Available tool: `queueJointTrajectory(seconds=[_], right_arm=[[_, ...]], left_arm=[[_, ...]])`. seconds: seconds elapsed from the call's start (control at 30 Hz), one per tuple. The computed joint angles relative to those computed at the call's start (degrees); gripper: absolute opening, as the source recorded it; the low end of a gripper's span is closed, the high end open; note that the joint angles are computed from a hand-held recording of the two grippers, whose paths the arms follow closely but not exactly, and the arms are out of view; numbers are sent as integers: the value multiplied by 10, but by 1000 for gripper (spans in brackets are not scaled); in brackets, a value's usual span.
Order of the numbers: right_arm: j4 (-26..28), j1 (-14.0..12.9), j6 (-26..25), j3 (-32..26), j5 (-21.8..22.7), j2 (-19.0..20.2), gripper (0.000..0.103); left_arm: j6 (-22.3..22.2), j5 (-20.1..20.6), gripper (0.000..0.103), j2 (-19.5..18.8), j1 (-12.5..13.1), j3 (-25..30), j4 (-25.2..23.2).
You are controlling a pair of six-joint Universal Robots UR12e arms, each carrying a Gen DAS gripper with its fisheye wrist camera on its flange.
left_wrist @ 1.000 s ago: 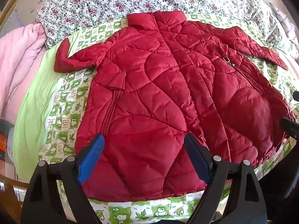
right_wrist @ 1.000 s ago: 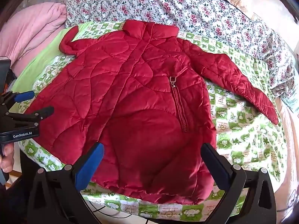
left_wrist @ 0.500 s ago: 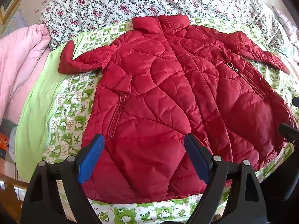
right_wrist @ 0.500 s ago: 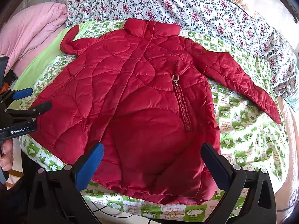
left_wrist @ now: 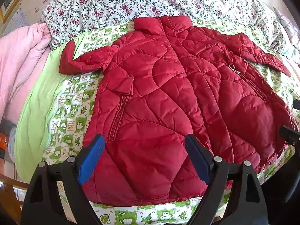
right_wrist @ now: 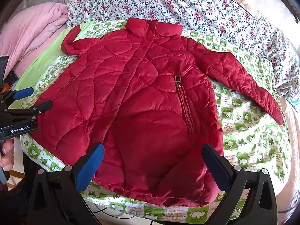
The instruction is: Fold large clothes
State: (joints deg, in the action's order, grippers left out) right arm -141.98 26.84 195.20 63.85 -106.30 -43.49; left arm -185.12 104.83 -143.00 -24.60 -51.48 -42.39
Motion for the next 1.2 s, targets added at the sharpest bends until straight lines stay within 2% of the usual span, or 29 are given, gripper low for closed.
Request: queueJointTrajectory(seconds=[0.2,0.37,0.5,1.07,1.2], right_arm=[[19,-2,6,-8,14,1,103],[-5,-2,-4,-7,5,4,103],[0,-4,-1,-10,14,5,103],[0,-16,19,-18,30,11,103],[3,-21,28,-18,46,12,103]], left_arm=[[0,-1,88,-1,0,4,-10],[-1,-2,88,-2,1,6,-13],[-3,-5,88,-6,2,14,-16],[-19,-30,88,-29,7,58,-59],[-24,-50,88,-36,11,70,-63]])
